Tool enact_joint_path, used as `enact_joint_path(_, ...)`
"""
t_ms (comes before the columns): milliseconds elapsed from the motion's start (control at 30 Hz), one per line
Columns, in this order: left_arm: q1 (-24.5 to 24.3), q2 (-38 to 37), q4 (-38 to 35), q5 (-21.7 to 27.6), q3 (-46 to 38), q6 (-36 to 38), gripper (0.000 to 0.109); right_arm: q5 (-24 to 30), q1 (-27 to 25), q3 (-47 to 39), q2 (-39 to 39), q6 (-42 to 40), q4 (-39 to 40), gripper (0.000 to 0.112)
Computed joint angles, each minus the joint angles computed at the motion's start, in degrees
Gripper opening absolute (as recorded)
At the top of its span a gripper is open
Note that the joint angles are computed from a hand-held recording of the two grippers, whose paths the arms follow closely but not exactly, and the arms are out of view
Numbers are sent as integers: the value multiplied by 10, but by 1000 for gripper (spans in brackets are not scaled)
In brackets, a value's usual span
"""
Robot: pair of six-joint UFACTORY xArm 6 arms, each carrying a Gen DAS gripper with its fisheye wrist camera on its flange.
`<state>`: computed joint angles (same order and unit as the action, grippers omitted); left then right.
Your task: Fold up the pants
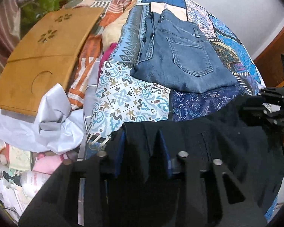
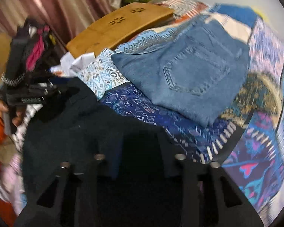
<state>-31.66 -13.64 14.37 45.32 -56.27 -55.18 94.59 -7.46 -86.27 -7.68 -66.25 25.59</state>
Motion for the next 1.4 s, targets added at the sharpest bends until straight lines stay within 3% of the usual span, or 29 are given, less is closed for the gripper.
enact_joint_path(133, -30, 9, 72, 48, -27, -19, 21, -34, -6, 24, -29, -36, 10, 6)
enact_joint_path(300, -57, 22, 153, 113, -63, -39, 16, -94, -2, 42, -50, -44, 27, 5)
enact_joint_path(567, -16, 80, 157, 140, -119, 0, 15, -205, 48, 68, -39, 28, -3, 7)
enact_joint_path(667, -8, 82, 130, 143, -130, 25, 21, -169, 43, 25, -16, 71, -14, 14)
enact_joint_path(833, -25, -5, 123, 119, -84, -4, 26, -87, -38, -28, -27, 47, 40, 39)
enact_joint_path(933, -54, -40, 134, 149, -71, -26, 31, -17, -105, -58, -34, 27, 73, 39)
enact_joint_path(1000, -75, -63, 140, 164, -57, -44, 44, 30, -155, -71, -39, 13, 94, 40)
enact_joint_path(1067, -99, -82, 147, 181, -42, -66, 47, 55, -198, -60, -58, -9, 111, 40)
enact_joint_path(1300, -166, -126, 110, 172, 20, -127, 47, 109, -312, 3, -114, -63, 130, 42)
enact_joint_path(1400, -201, -110, 132, 192, 15, -157, 48, 117, -338, 32, -136, -98, 122, 46)
